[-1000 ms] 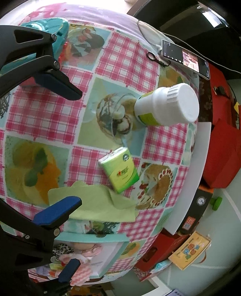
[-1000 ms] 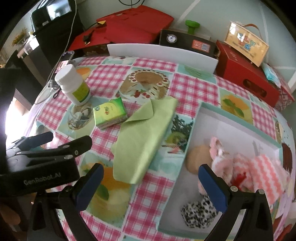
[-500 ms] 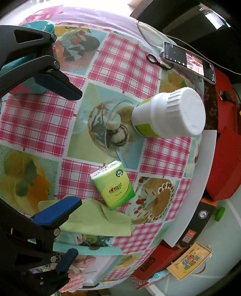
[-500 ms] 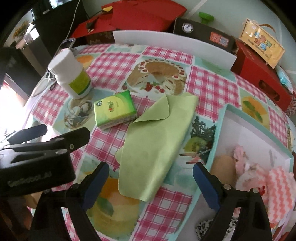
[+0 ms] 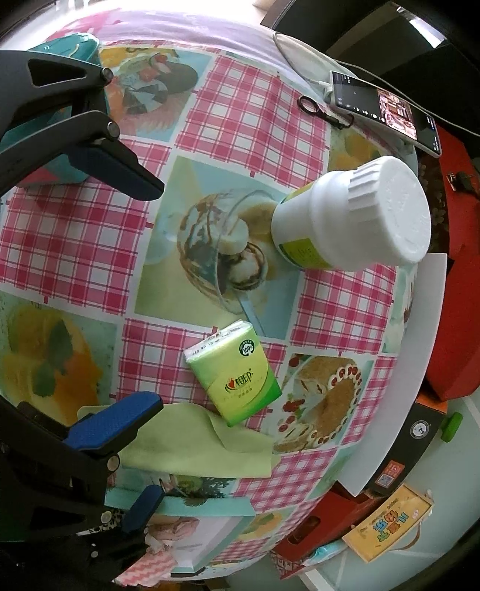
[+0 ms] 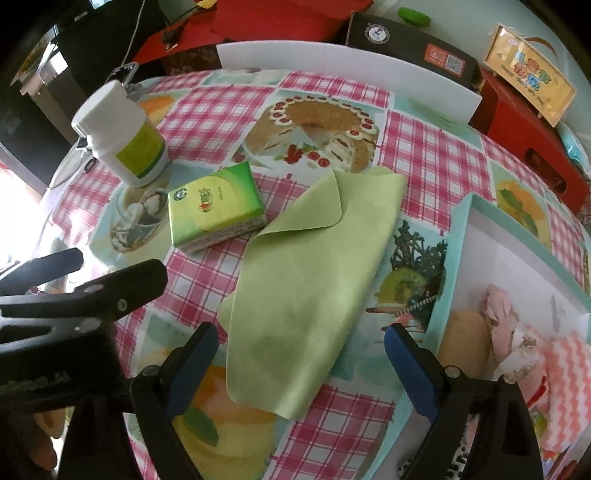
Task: Organize soft objects
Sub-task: 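Grasp the light-green cloth with the right gripper and lift it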
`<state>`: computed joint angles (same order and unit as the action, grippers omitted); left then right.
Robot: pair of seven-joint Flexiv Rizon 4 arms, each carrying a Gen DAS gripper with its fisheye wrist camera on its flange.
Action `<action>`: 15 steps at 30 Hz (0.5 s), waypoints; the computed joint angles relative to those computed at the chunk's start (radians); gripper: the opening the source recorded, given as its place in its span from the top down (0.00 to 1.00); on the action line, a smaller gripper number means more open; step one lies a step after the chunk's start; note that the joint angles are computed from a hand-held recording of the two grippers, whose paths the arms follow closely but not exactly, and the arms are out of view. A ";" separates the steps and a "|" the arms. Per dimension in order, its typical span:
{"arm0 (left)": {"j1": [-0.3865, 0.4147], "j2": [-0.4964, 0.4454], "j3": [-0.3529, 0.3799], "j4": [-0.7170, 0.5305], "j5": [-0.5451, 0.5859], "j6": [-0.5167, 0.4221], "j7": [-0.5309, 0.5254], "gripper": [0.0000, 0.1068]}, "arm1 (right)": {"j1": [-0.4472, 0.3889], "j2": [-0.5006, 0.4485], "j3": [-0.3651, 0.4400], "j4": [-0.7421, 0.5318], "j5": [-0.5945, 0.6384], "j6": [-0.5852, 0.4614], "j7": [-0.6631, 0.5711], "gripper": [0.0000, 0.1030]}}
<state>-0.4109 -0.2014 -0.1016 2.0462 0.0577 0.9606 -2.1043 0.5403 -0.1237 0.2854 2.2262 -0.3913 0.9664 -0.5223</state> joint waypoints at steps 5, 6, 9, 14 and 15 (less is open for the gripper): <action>0.004 0.000 0.002 0.006 -0.005 0.001 -0.002 0.04 | 0.003 -0.031 -0.004 -0.011 0.005 0.001 -0.016 0.09; 0.006 -0.001 0.001 0.008 -0.009 0.004 0.000 0.04 | 0.006 -0.037 -0.005 -0.015 0.000 -0.002 -0.015 0.10; 0.007 -0.004 0.003 0.006 -0.007 0.003 -0.001 0.04 | 0.009 -0.048 -0.013 -0.015 -0.021 0.008 -0.010 0.10; 0.010 -0.007 0.005 0.006 -0.011 0.004 -0.007 0.04 | 0.004 -0.058 -0.024 -0.025 -0.030 0.008 -0.012 0.13; 0.012 -0.009 0.004 0.005 -0.017 0.003 -0.004 0.04 | 0.001 -0.057 -0.025 -0.027 -0.030 0.008 -0.015 0.17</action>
<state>-0.3993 -0.2102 -0.0981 2.0511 0.0403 0.9634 -2.1083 0.5418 -0.1806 0.2606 2.1997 -0.4217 0.9749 -0.5376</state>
